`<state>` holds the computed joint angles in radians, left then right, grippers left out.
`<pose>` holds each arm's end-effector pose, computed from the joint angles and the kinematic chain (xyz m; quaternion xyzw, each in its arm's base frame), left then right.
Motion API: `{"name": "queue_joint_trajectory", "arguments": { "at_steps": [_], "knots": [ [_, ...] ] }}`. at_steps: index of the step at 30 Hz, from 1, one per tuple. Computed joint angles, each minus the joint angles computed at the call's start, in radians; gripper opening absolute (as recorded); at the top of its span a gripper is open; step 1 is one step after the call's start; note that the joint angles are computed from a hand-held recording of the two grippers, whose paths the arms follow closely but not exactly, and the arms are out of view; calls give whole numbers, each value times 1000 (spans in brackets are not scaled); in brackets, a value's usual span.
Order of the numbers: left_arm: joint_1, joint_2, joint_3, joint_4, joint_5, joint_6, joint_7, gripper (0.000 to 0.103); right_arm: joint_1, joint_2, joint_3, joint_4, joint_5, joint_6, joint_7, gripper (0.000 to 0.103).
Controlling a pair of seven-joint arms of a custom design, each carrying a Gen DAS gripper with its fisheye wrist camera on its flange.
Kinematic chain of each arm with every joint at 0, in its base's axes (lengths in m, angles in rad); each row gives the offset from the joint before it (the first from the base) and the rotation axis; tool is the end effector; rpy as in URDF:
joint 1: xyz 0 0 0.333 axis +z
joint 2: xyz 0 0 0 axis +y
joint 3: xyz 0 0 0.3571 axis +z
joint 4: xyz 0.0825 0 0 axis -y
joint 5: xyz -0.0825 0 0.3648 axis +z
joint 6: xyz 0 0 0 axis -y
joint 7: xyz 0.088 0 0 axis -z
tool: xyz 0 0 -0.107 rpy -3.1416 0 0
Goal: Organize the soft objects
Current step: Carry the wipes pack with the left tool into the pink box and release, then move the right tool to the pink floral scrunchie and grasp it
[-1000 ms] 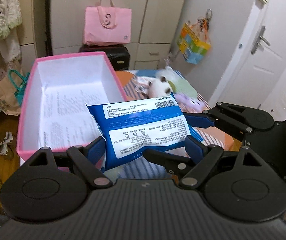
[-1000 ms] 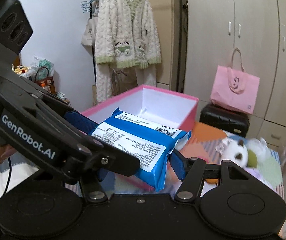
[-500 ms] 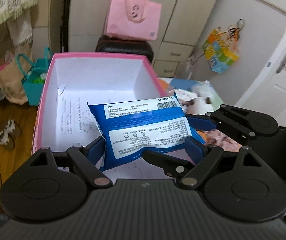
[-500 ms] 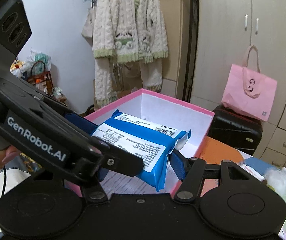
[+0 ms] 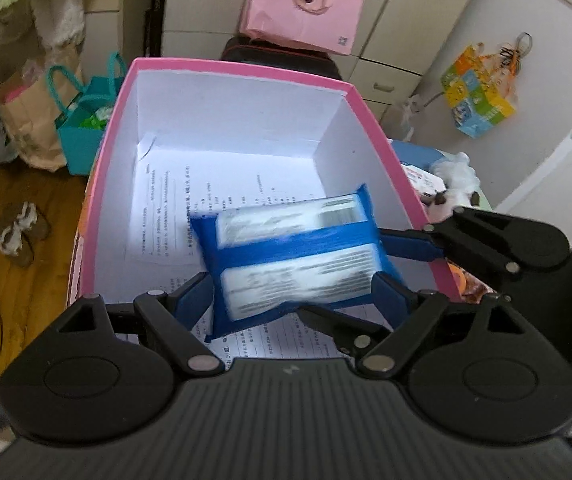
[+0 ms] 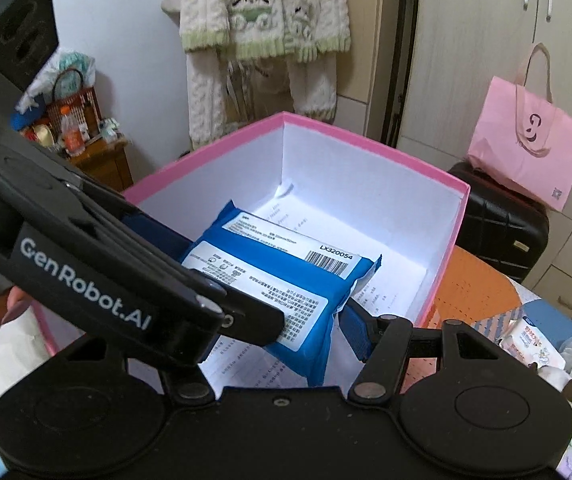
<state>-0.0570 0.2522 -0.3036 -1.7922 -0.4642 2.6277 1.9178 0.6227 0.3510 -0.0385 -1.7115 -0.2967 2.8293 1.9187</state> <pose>0.6287 -0.2036 0.5281 -0.5433 0.7658 -0.3397 0.0540 0.5711 0.4004 0.5225 -0.7922 0.4752 -0.2113 0.3192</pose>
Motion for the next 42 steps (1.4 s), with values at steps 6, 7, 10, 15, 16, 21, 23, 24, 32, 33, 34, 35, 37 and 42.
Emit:
{"name": "queue_joint_trajectory", "arguments": {
  "at_steps": [6, 7, 10, 15, 16, 21, 23, 24, 32, 33, 34, 35, 37, 42],
  "knots": [
    [-4, -45, 4, -42, 14, 53, 54, 87, 10, -24, 0, -26, -20, 7, -9, 75],
    [-2, -56, 2, -51, 6, 61, 68, 87, 15, -32, -4, -34, -32, 10, -1, 75],
    [0, -95, 2, -82, -32, 76, 114, 87, 29, -62, -16, -60, -81, 13, 33, 75],
    [-22, -164, 23, -134, -99, 80, 189, 87, 22, -122, -5, -112, -157, 16, 98, 75],
    [-26, -180, 29, -143, -125, 70, 209, 87, 15, -133, 2, -121, -167, 19, 108, 75],
    [-69, -250, 70, -194, -212, 46, 283, 87, -16, -216, 33, -203, -242, 46, 180, 75],
    [-90, -277, 86, -212, -237, 41, 307, 87, -40, -260, 52, -250, -260, 67, 203, 75],
    [-100, -288, 93, -220, -250, 40, 318, 87, -53, -284, 61, -277, -269, 80, 216, 75],
    [-184, -349, 126, -268, -310, 39, 361, 87, -227, -475, 131, -518, -440, 230, 471, 75],
    [-194, -352, 125, -270, -308, 39, 363, 87, -258, -497, 150, -539, -470, 235, 505, 75],
    [-205, -357, 124, -273, -305, 40, 369, 87, -292, -519, 171, -560, -498, 240, 537, 75],
    [-214, -361, 122, -276, -297, 44, 367, 87, -325, -540, 193, -579, -522, 247, 564, 75],
    [-234, -364, 120, -278, -287, 43, 378, 87, -387, -582, 233, -618, -552, 263, 603, 75],
    [-278, -352, 105, -269, -262, 48, 407, 87, -534, -663, 319, -703, -579, 325, 635, 75]
  ]
}}
